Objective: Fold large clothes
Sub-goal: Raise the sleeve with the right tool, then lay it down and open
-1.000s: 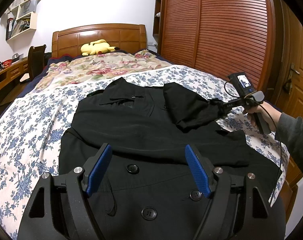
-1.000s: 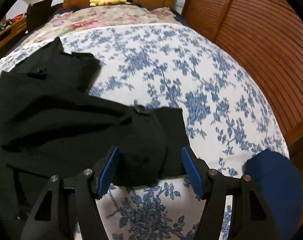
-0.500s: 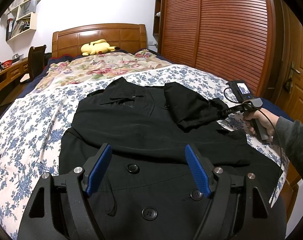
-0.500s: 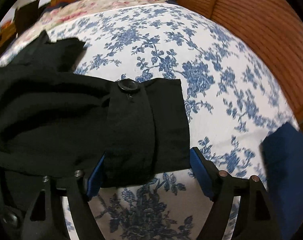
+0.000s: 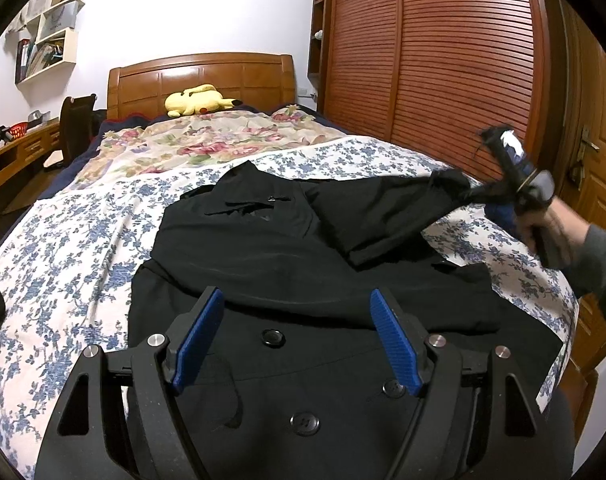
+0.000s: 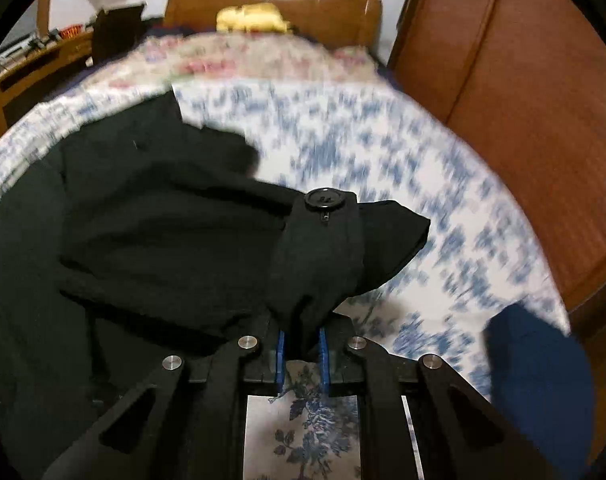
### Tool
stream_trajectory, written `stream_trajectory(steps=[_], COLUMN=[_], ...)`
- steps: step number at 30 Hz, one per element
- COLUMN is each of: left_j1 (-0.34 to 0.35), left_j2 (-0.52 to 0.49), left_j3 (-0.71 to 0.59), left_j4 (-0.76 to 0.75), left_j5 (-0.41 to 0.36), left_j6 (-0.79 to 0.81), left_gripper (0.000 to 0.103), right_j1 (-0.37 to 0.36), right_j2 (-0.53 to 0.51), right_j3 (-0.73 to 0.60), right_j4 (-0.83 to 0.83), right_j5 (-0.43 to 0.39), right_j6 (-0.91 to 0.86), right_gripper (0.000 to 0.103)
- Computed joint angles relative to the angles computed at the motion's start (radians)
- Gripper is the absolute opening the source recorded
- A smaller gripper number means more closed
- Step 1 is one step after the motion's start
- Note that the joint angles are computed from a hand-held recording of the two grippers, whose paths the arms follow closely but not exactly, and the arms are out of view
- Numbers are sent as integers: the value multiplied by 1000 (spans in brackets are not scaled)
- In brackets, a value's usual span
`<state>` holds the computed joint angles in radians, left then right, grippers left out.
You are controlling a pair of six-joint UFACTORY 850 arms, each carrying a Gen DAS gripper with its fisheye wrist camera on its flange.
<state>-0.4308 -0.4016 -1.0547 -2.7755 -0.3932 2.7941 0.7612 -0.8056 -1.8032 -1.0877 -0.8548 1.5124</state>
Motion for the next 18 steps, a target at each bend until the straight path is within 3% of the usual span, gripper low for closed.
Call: stream_trajectory(steps=[9,18], left_j1=[41,92], left_j2=[57,119], left_j3=[62,135], left_j4=[34,29], left_j5=[-46,-75], left_j6=[-27,1], left_gripper=[77,77], right_j1=[98,205], right_j2=[157,105], right_j3=[90,-42], right_j4=[-132,-159], right_j5=[-170,-225], right_j6=[72,-29], right_gripper=[12,13])
